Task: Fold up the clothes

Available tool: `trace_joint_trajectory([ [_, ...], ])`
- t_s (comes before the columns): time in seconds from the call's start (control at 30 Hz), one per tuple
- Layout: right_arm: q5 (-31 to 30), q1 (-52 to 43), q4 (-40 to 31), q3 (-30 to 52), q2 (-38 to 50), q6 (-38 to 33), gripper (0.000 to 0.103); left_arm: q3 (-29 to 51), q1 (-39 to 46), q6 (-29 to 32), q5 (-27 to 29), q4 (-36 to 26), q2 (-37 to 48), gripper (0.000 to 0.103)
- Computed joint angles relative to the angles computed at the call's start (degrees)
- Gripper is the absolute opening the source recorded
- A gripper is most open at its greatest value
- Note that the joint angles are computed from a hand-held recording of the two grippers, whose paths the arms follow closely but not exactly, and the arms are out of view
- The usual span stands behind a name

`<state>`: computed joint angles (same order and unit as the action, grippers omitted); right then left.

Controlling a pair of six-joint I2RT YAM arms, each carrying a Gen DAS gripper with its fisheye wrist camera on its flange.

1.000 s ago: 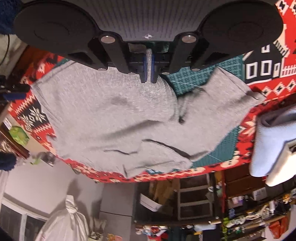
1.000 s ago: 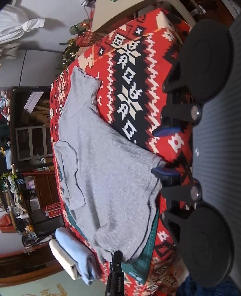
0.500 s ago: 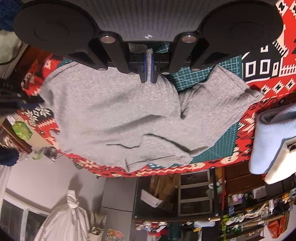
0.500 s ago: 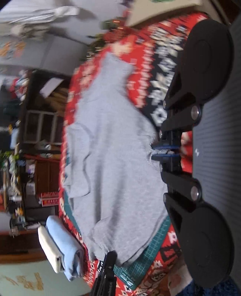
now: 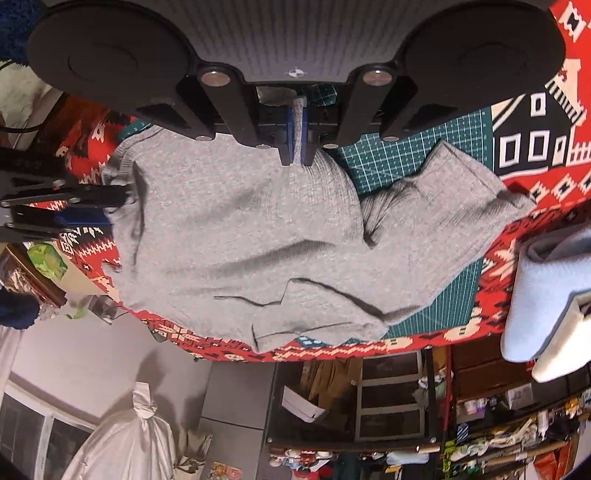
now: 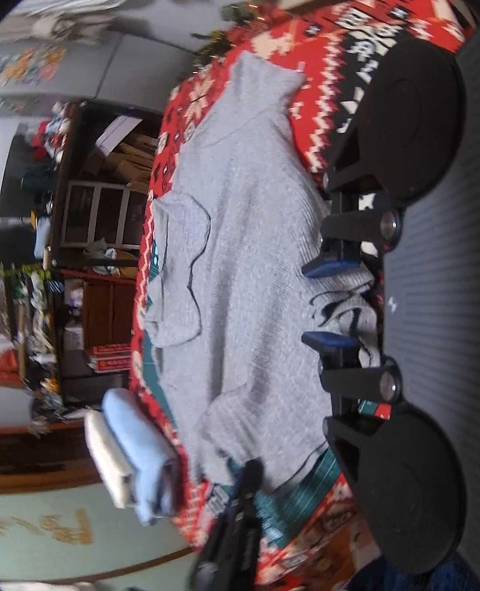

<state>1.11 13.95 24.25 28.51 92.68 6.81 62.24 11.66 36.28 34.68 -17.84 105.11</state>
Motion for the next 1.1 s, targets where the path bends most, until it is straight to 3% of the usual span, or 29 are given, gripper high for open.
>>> trace_joint_trajectory([
  [0.23,-8.5,-8.6,1.7,-6.0,-4.6,7.6,0.036,0.2,0.0,0.0,-0.3,0.0,0.4,0.004],
  [0.53,-8.7,-11.3,0.7,-7.8,-1.8,8.5,0.036,0.2,-0.5,0.1,-1.1,0.2,0.6,0.004],
  [0.57,-8.1,-11.0,1.2,-7.8,-1.3,8.8,0.028,0.2,-0.5,0.1,-1.1,0.2,0.6,0.004],
  [0.6,-7.4,-10.7,1.3,-7.6,-1.0,9.1,0.006,0.1,-0.5,0.2,-1.1,0.1,0.5,0.004],
  [0.73,-2.0,-8.8,0.2,-5.6,-3.6,7.3,0.006,-0.2,-0.3,0.4,0.0,-0.3,-0.3,0.004],
  [0.97,-0.1,-3.9,-2.1,6.8,3.0,1.1,0.006,-0.8,-1.7,-0.1,1.1,-0.6,-1.4,0.004],
  [1.07,-1.2,-2.1,-3.3,14.9,11.4,0.5,0.007,-0.6,-1.9,-0.5,0.8,-0.7,-1.1,0.004],
  [1.1,-1.6,-1.9,-3.3,17.2,14.1,1.1,0.012,-0.3,-1.8,-0.7,0.6,-0.9,-0.8,0.004],
])
